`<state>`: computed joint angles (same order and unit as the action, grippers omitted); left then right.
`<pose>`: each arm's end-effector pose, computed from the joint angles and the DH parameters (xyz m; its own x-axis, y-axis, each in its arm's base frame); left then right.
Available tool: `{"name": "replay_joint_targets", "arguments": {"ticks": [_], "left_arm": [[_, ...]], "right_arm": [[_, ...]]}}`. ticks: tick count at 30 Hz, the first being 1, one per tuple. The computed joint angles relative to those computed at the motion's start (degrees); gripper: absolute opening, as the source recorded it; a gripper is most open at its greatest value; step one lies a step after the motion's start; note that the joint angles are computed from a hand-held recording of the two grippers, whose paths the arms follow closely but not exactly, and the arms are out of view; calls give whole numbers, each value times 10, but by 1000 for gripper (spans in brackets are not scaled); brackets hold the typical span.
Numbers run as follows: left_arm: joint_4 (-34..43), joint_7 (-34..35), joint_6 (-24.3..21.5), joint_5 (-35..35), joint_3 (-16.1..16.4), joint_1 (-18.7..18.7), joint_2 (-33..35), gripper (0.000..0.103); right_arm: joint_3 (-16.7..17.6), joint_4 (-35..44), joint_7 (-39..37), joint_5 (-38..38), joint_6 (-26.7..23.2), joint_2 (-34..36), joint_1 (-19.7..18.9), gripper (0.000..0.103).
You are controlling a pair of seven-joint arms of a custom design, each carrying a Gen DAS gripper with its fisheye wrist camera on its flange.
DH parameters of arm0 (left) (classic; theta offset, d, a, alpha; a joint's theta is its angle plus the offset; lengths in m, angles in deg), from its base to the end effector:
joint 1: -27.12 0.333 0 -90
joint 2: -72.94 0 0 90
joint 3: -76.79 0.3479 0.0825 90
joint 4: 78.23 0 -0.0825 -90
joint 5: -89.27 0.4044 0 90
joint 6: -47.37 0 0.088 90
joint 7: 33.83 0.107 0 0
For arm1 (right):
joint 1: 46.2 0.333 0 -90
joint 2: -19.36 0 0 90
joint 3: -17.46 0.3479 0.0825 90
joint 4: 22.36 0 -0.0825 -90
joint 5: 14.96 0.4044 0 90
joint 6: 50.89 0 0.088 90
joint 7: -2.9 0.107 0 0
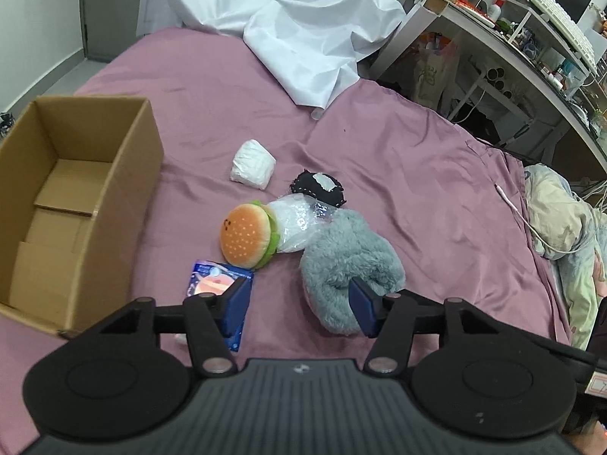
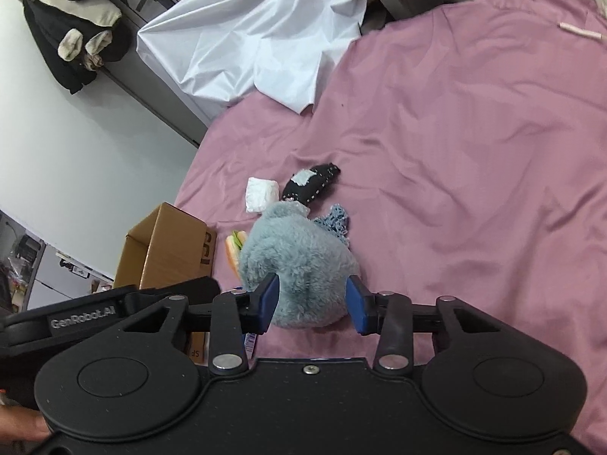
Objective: Organize soft objects
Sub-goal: 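Lift the grey plush with the right gripper toward the cardboard box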
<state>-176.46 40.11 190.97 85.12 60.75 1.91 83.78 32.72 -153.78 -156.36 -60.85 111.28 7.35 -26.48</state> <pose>0.5272 -0.4408 0.5713 -0.4216 -0.8649 0.2725 -0.8248 0.2409 -0.5116 0.4109 0.3415 0.5253 -0.3196 -0.7388 -0.5934 -0.5949 0.6439 -0.4812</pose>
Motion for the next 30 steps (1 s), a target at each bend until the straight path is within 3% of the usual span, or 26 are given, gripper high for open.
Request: {"name": "replay_joint_targets", "arguments": {"ticks": [7,13,27,29,30], "left_arm": [[-2,14,25,-38,-6,3,20,51],[-5,5,52,-59,-4,-1,31,51],[10,-71,48,-63,0,-14,45,51],[9,-87,51,-55,2,-18,44,46],[7,-90,51,-56,1,-17,44,37]], "right_arm": [[-12,1,-9,13,29,21,0,35],[-9,-2,53,-27,62,30,-22,32],[-7,-15,187,-112,107,30,-49,30],[-6,-14,200,-122,110,30,-51,29],[-6,-14,207,-127,112,31,-53,28]]}}
